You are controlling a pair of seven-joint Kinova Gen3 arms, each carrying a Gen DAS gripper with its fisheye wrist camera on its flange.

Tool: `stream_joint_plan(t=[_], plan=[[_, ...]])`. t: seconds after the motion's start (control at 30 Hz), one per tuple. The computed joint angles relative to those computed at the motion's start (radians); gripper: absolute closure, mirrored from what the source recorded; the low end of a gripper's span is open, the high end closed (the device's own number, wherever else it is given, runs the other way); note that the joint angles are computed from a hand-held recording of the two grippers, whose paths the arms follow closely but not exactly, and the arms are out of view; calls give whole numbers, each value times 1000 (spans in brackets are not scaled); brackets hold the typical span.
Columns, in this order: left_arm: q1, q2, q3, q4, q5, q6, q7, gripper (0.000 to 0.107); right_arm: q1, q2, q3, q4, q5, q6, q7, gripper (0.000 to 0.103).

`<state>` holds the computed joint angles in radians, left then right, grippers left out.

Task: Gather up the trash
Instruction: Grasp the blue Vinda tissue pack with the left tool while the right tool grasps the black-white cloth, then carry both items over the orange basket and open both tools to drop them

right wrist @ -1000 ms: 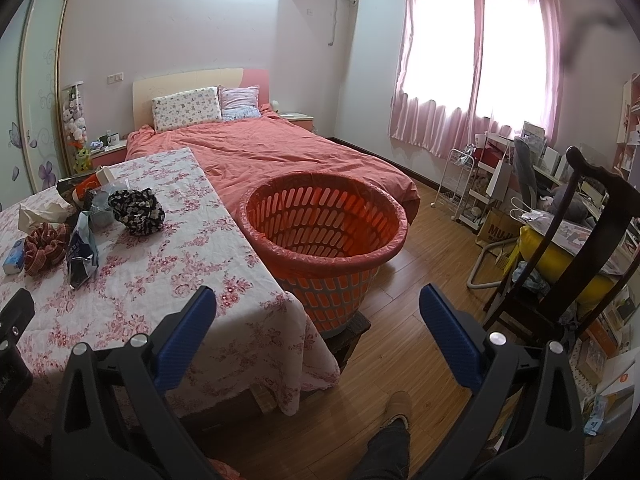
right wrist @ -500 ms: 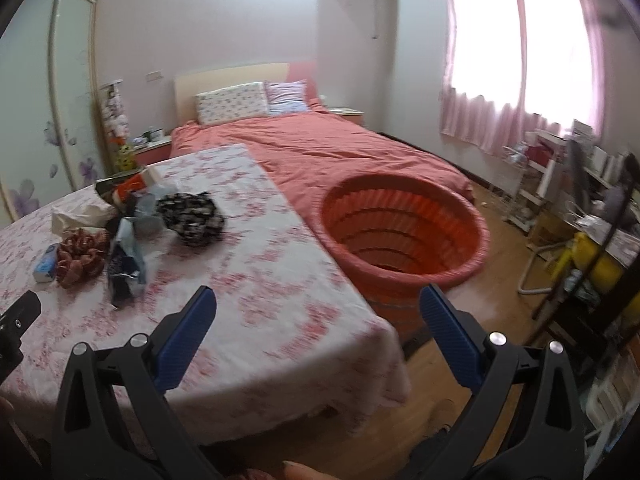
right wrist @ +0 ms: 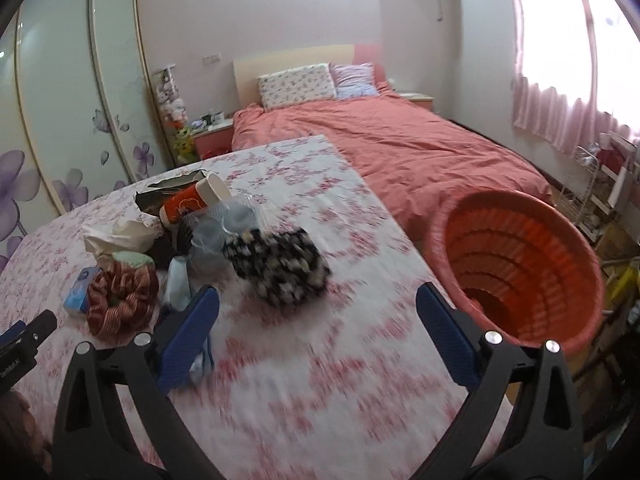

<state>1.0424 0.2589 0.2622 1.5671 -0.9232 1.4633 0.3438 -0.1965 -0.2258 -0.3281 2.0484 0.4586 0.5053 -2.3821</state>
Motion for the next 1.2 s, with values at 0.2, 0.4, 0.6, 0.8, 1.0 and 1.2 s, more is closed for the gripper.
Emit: stream_joint_plan(t=[0.2,0.4,0.6,0.8,1.0,1.2], plan=[[-91,-26,-15,37,58,-91,-83,8,-73,163,94,-118,-110,39,142,17],[-153,-28,-25,50,98,-167,-154,14,-132,242,164,-162,-199,68,243,74],[-193,-32,-41,55,138,-220,-192,21,-132,206,181,-118,-206,27,258,92],[-221,-46,-46,76,149,-267,-186,30,-127,183,170,-106,-181,14,259,92],[-229,-23,-58,53,148,-267,-220,52,-116,167,171,-99,-217,12,294,93],[-220,-40,-57,78,133,-274,-188,56,-95,124,171,-85,-251,10,323,93]])
